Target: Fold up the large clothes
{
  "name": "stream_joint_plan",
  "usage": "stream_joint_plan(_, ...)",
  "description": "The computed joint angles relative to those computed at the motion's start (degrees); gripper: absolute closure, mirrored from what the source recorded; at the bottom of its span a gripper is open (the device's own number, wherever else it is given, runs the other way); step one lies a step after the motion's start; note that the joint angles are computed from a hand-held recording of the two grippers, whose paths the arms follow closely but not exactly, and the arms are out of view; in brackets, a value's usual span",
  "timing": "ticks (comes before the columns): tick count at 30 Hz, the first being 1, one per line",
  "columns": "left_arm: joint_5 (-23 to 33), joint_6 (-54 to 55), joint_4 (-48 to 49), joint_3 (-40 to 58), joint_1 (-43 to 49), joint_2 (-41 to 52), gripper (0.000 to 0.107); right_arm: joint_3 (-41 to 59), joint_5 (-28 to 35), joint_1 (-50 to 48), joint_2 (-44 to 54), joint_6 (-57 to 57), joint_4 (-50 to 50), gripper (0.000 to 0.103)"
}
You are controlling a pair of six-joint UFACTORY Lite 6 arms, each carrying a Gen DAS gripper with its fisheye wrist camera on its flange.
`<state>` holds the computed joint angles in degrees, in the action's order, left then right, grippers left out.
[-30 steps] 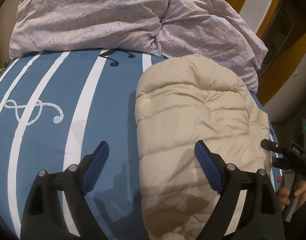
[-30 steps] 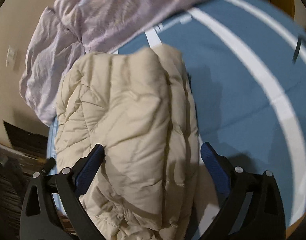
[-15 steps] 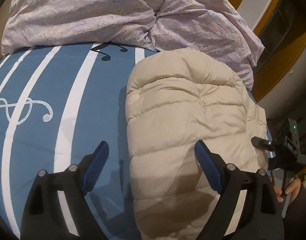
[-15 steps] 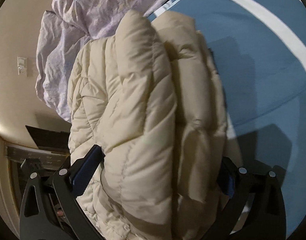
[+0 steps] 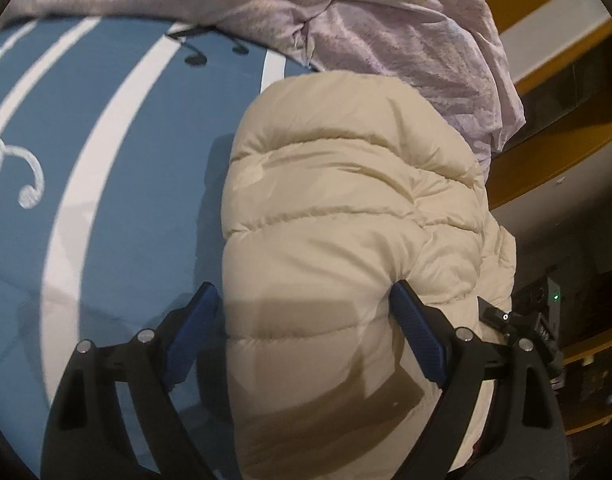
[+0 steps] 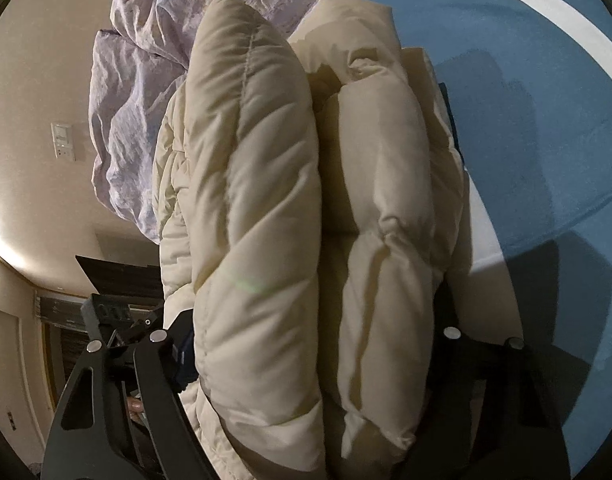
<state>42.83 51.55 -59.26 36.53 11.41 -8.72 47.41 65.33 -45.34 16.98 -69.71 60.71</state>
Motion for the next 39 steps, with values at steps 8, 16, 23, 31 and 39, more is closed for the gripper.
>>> stream_joint_plan(8,4.5,3.3,-4.4,1.5,1.6,5.4,0.032,0.4,1.2,-0.6,2.5,-0.7,1.0,0.023)
stream_joint_plan(16,8.5,3.9,-2.9,5.1,5.1,4.2,0.070,0.8,8.0,-0.3,4.7,-3.8,4.4,0.057)
stream_joint_plan(23,12.1,3.3,-1.4,14.0,11.1,7.0,0.073,4.8,8.7,8.9,5.1,-1.8,11.3,0.059)
stream_joint_plan(31,12.6,1.9,-0.6,26.3,15.8,13.9,0.073,15.4,6.1,20.4,10.5,2.0,16.4,0.059)
stream_joint_plan(39,11.3,-0.6,0.9,36.5,17.5,22.8,0.072,28.2,2.6,28.4,18.1,8.8,15.8,0.059)
